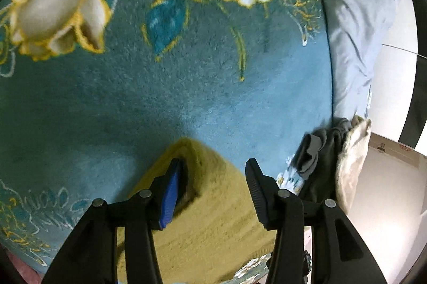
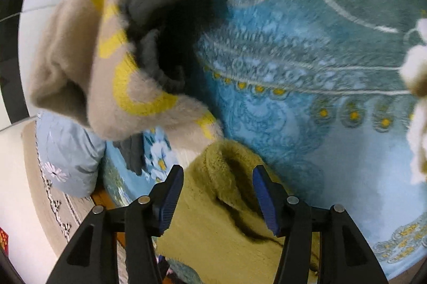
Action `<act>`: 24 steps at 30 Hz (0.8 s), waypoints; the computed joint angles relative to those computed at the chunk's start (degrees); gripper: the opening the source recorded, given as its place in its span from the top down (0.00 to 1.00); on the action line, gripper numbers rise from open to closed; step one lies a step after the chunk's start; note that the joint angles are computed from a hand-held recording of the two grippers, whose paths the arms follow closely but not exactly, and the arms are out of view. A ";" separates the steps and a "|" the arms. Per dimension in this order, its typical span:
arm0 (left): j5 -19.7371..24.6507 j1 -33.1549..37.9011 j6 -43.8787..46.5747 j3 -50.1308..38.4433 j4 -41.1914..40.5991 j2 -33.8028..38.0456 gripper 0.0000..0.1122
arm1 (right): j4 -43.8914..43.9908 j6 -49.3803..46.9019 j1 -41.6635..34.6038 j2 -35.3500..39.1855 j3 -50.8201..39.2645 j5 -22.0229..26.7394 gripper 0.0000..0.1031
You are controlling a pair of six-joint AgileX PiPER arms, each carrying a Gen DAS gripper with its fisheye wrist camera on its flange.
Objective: Fold clothes
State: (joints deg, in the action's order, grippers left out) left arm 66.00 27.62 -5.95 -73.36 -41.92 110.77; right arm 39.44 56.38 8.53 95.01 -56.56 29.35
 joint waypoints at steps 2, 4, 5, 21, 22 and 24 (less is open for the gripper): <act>-0.03 -0.56 -0.02 -0.75 0.24 0.86 0.56 | 2.80 -3.17 -0.05 4.31 -2.76 0.40 0.46; -0.19 -0.91 -0.16 -1.06 1.40 0.87 0.57 | 2.16 -2.40 0.01 6.36 -4.49 -0.03 0.54; -0.56 -1.44 -0.89 -1.69 1.70 1.52 0.57 | 2.50 -2.43 -0.11 7.41 -5.32 -0.30 0.62; -6.08 -9.85 0.00 -12.08 12.19 4.16 0.91 | -12.48 2.32 -1.03 10.45 -15.41 3.27 0.87; -5.30 -10.64 -1.13 -13.40 13.75 5.15 0.91 | -12.19 2.58 -1.01 10.52 -15.06 2.79 0.87; -4.33 -11.01 -2.46 -14.35 13.87 6.30 0.91 | -11.78 3.14 -0.88 10.39 -14.56 2.03 0.87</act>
